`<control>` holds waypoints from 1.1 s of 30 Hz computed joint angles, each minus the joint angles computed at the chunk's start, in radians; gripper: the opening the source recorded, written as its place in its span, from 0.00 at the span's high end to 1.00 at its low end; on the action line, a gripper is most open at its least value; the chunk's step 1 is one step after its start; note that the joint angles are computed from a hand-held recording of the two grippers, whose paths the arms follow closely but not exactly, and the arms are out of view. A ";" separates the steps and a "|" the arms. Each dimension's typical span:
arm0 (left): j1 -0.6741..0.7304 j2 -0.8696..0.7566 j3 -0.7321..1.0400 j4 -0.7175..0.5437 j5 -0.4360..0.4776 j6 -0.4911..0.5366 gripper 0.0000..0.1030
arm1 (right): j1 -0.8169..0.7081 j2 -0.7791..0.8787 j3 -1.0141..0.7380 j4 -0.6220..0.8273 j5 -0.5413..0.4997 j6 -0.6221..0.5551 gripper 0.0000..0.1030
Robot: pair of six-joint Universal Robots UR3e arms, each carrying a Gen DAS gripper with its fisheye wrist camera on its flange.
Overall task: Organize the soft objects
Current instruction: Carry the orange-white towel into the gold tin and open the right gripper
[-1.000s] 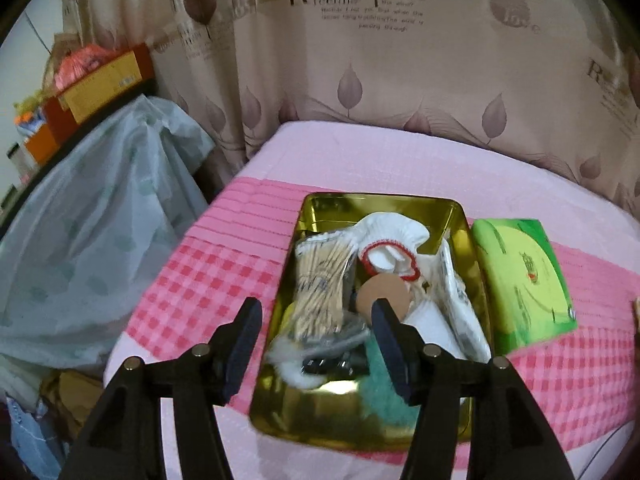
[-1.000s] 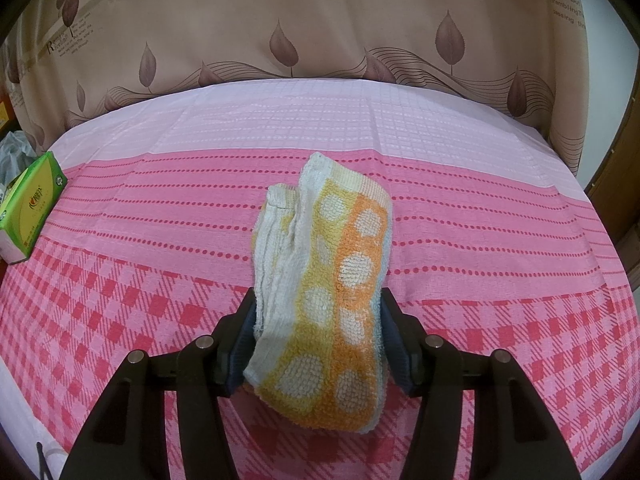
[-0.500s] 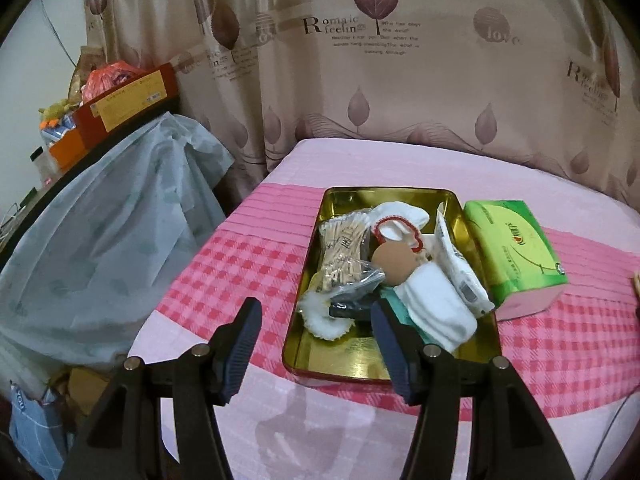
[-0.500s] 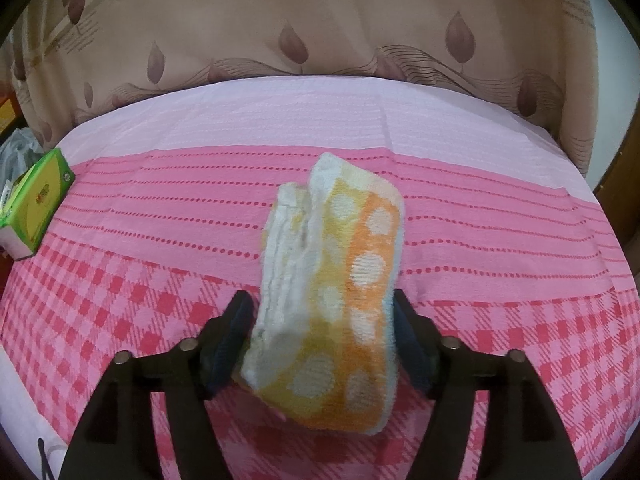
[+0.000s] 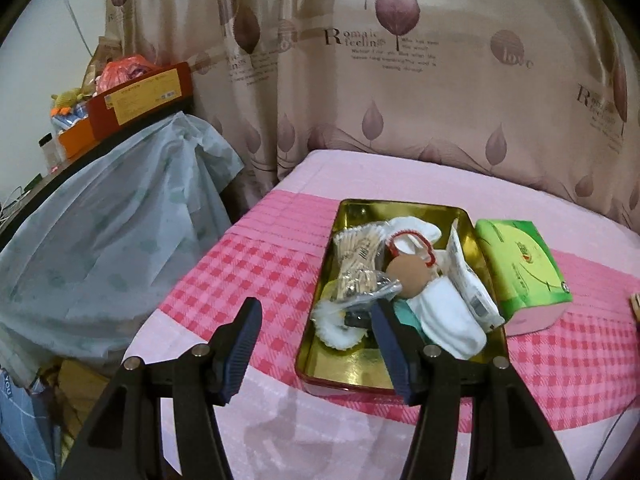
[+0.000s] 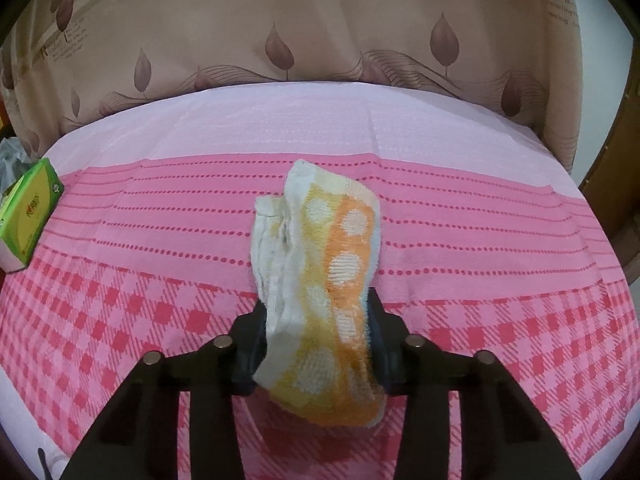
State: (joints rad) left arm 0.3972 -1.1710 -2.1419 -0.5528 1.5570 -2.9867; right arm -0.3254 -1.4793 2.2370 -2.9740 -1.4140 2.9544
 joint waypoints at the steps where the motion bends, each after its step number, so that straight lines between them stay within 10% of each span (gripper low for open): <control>1: -0.007 -0.008 -0.002 0.016 0.023 -0.010 0.43 | 0.011 0.002 -0.002 -0.004 -0.014 0.009 0.65; 33: 0.057 -0.010 0.017 -0.068 0.039 -0.066 0.43 | 0.571 0.126 -0.541 0.317 -0.119 0.219 0.66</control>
State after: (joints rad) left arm 0.4546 -1.1809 -2.1245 -0.6207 1.5962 -3.0527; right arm 0.2454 -1.3534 1.6963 -2.6571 -1.5326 3.1736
